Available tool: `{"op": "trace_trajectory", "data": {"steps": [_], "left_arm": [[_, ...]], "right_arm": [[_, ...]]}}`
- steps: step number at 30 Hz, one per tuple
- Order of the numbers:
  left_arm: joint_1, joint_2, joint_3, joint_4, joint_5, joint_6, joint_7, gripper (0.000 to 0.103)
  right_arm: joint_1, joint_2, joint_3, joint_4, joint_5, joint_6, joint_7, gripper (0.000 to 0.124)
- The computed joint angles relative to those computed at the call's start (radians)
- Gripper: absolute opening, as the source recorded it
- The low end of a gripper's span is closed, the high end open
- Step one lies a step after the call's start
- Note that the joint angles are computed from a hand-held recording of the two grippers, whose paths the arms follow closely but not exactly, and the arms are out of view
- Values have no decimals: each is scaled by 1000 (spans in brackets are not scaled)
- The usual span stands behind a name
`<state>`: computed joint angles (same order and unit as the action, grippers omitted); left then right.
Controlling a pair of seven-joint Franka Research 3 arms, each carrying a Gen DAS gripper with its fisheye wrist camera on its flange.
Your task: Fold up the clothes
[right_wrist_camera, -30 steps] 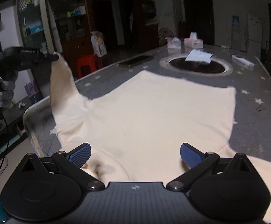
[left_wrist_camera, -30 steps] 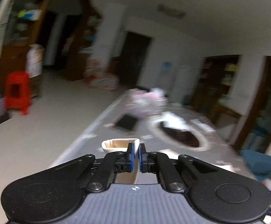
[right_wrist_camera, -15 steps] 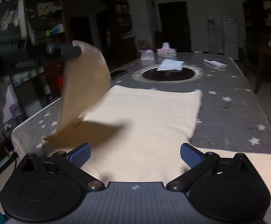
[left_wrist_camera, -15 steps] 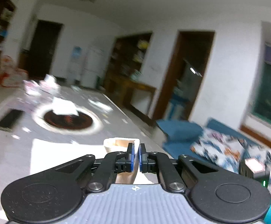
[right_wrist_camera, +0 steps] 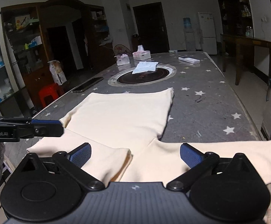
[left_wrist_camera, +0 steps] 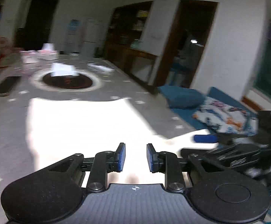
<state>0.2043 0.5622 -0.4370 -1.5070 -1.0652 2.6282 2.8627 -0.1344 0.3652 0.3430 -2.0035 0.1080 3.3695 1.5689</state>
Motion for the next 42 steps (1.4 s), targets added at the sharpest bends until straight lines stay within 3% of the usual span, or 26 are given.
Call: {"op": "trace_trajectory", "data": {"steps": [4, 8, 10, 18, 21, 24, 26, 28, 32, 34, 37, 40, 42], "left_arm": [[-38, 2, 50, -25, 59, 180, -97, 25], [-48, 32, 74, -3, 150, 255, -228, 27], [-37, 52, 64, 19, 186, 255, -259, 27], [-23, 132, 34, 105, 346, 225, -396, 26], [-3, 155, 4, 127, 386, 217, -421, 24], [22, 169, -33, 130, 419, 223, -430, 14], [47, 176, -66, 128, 429, 225, -437, 11], [79, 180, -106, 117, 432, 241, -432, 9], [141, 187, -183, 93, 418, 274, -420, 8], [164, 190, -211, 83, 407, 293, -425, 8], [156, 191, -191, 82, 431, 304, -486, 8], [136, 192, -154, 88, 478, 310, -554, 8], [122, 190, -129, 88, 518, 328, -595, 8]], "right_arm": [[-39, 26, 54, 30, -26, -22, -14, 91], [-85, 55, 121, 56, -31, -48, -51, 84], [-100, 69, 147, 71, -23, -64, -77, 81], [-40, 85, 104, 112, 69, -111, -167, 67], [-47, 91, 114, 120, 106, -124, -199, 56], [-9, 91, 74, 132, 144, -136, -219, 49], [18, 91, 45, 139, 168, -143, -232, 29], [51, 87, 10, 146, 188, -147, -245, 17], [97, 86, -31, 155, 213, -120, -291, 14], [69, 98, 14, 161, 205, -73, -323, 14], [68, 124, 23, 198, 182, -70, -324, 14], [190, 139, -122, 239, 199, -122, -295, 21], [196, 136, -131, 232, 214, -120, -294, 21]]}}
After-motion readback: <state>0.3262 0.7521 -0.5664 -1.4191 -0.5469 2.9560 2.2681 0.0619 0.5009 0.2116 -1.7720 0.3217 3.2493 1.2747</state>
